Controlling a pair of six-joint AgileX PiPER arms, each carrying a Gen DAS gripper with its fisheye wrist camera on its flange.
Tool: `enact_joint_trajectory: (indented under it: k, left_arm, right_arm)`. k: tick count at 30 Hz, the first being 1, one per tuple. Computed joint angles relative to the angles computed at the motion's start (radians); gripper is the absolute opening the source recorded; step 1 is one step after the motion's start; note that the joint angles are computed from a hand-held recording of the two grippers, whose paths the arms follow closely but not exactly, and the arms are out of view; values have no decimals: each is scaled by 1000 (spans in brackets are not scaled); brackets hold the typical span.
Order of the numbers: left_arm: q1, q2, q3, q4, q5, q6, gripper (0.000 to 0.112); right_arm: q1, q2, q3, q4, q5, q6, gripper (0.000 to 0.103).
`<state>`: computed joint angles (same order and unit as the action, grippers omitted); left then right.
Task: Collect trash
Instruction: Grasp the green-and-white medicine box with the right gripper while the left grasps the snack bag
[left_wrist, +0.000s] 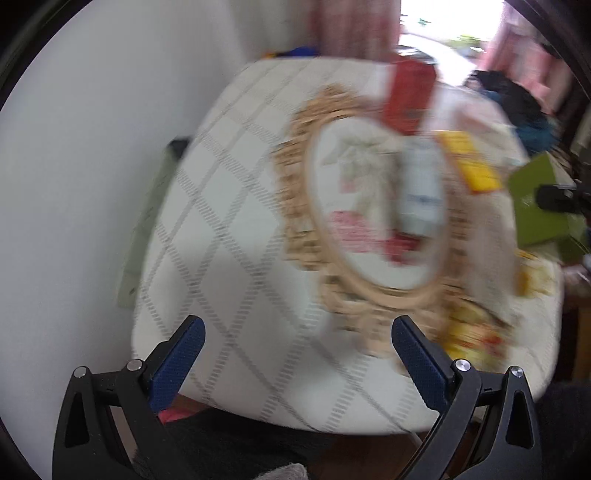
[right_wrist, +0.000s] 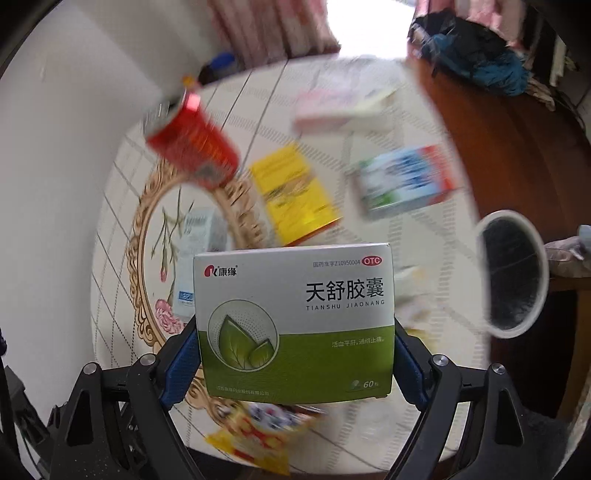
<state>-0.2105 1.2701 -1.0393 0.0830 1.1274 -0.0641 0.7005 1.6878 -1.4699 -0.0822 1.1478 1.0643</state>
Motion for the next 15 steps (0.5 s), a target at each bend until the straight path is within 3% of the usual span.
enact_joint_trajectory:
  k: [3, 5, 8, 14, 15]
  left_arm:
    - [-124, -33, 2, -44, 46, -14, 103]
    - [-203, 17, -18, -65, 46, -32, 103]
    - [-327, 81, 11, -66, 9, -93, 103]
    - [-383, 207, 36, -60, -51, -76, 102]
    - [-387, 224, 34, -56, -58, -73, 96]
  right_arm:
    - [12, -162, 131, -58, 53, 38, 90]
    - [7, -253, 236, -54, 66, 46, 90]
    - [10, -377, 419, -15, 42, 75, 90]
    - [50, -502, 652, 63, -58, 143, 90]
    - [54, -499, 668, 69, -71, 140, 90]
